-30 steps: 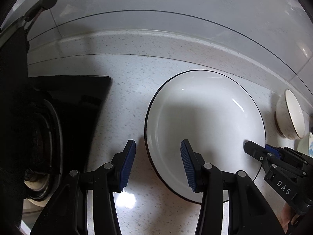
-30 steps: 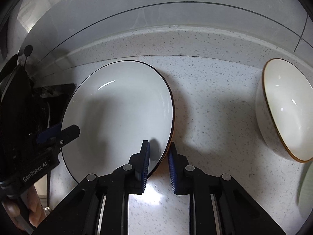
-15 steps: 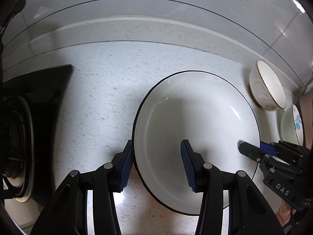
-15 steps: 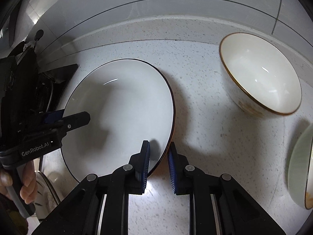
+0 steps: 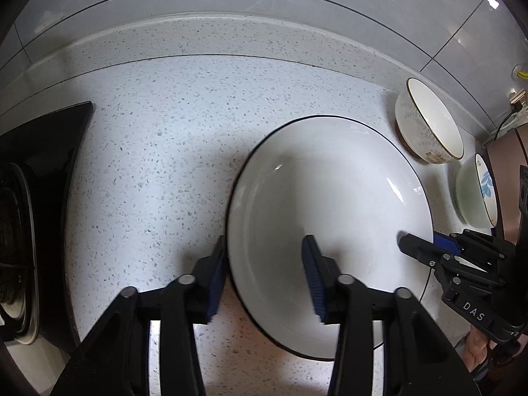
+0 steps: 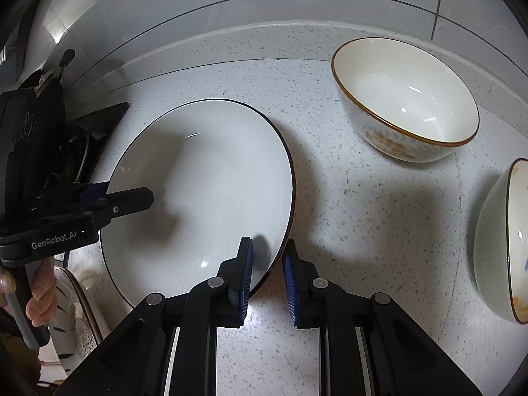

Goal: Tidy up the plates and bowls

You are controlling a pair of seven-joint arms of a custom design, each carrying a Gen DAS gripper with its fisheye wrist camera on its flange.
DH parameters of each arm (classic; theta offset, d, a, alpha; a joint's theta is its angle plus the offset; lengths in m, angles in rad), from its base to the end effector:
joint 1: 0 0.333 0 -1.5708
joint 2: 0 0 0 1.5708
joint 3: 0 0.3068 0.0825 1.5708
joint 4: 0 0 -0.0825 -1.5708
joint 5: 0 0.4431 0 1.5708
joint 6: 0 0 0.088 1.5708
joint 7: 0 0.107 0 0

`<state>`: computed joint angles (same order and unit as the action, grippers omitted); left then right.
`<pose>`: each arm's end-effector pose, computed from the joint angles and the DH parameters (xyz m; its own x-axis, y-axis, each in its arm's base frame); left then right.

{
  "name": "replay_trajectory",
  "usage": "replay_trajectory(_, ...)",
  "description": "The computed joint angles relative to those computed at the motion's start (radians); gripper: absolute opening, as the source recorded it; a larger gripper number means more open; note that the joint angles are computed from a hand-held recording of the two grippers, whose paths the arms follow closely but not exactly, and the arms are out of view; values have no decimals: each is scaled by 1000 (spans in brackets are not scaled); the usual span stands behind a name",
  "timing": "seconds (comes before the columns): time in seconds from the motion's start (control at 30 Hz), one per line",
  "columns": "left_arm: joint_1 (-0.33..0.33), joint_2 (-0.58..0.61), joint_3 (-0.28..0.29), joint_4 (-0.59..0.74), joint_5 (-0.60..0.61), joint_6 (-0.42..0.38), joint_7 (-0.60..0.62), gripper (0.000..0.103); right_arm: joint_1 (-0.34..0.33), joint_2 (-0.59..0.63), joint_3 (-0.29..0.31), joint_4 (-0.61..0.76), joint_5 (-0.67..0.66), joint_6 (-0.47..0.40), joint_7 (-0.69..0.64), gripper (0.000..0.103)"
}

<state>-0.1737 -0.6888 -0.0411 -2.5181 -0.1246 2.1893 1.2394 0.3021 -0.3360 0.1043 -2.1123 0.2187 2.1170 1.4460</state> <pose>0.4272 -0.0986 0.5195 0.1395 -0.9693 0.2027 -0.9335 -0.1970 -0.2997 0.4964 0.2298 0.5684 0.4523 -0.8813 -0.1370 -0.8561 -0.3859 -0.3438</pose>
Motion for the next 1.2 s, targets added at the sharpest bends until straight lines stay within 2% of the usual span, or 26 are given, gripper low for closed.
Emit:
replay_trajectory(0.13,1,-1,11,1,-7,-7,12,18,-3,-23,-3,-18,-6,2,1,18)
replay_trajectory(0.23,7,-14,13,-4,-8,-19,16,13,-5,-30,-2,-25,-7,4,3,18)
replay_trajectory(0.47,6,3,18,-2,-28,-6,13,11,-5,-36,5,-29,-21,8,7,18)
replay_trajectory(0.8,0,28,31,10,-62,2,72,10,-3,-52,-5,-47,0,18,-9,19)
replay_trajectory(1.2,4,-11,8,-10,-46,0,56,10,-10,-84,-8,-72,18,23,-9,15)
